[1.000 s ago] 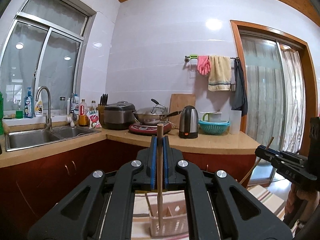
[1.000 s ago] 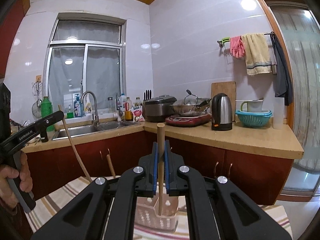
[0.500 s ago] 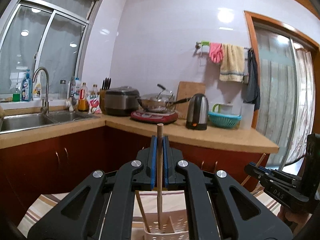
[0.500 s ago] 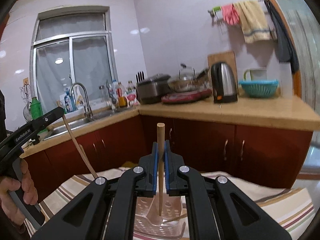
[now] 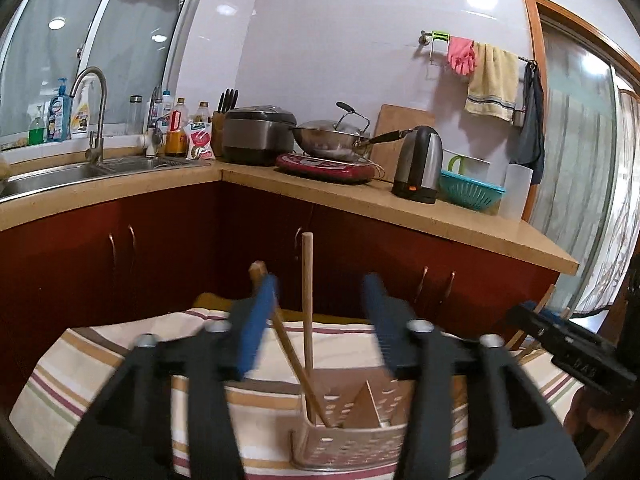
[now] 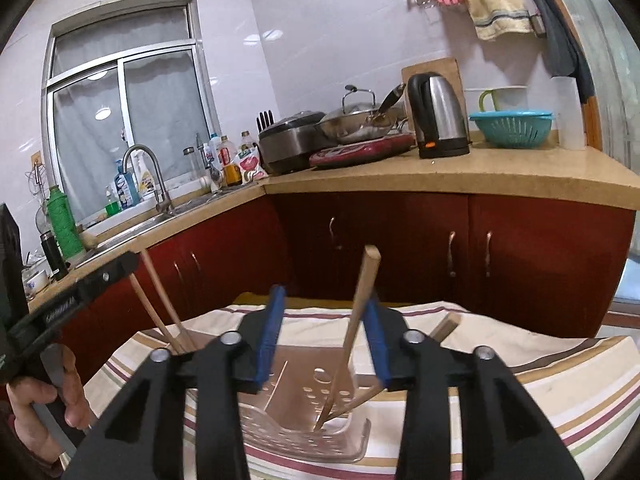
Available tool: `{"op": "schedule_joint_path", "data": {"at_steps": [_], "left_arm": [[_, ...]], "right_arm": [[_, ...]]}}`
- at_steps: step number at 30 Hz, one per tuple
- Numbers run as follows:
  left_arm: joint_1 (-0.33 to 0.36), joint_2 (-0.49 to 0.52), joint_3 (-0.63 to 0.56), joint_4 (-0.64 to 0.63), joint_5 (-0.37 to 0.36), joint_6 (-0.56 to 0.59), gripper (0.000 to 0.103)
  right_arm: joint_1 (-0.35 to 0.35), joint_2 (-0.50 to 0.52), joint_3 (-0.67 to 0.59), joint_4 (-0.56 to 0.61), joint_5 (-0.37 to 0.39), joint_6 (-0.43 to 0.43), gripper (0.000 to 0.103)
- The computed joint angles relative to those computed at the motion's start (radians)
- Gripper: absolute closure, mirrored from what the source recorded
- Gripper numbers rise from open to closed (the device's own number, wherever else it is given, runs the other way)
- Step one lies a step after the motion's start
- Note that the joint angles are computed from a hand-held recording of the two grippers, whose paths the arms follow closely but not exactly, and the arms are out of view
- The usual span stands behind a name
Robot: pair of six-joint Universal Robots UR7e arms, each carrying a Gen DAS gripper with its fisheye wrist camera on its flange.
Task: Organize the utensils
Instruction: 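Open the left tool over the caddy while the right tool releases its chopstick too, then move the left tool back toward loose chopsticks while the right tool grasps one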
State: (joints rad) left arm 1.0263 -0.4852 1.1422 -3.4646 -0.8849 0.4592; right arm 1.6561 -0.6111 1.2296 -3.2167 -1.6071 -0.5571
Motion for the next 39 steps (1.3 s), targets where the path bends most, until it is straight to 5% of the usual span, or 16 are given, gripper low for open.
{"op": "schedule_joint_path", "data": {"at_steps": [10, 20, 28, 39], "left_arm": [[-0.035, -0.105, 0.208, -0.083, 0.007, 0.015, 0.030], [-0.067, -0.191, 0.454, -0.178, 0.100, 0.048, 0.030], [-0.072, -0.244, 0.662, -0.275, 0.197, 0.019, 0.030], [-0.099, -0.304, 0.891, -0.361, 0.299, -0.093, 0.030]], "right_arm": [[0.009, -0.097, 0.162, -0.120, -0.029, -0.027, 0.045], [0.007, -0.196, 0.348, -0.219, -0.076, -0.023, 0.044], [-0.021, -0.238, 0.629, -0.460, -0.082, -0.104, 0.044], [-0.112, -0.269, 0.865, -0.591, -0.083, -0.200, 0.045]]}}
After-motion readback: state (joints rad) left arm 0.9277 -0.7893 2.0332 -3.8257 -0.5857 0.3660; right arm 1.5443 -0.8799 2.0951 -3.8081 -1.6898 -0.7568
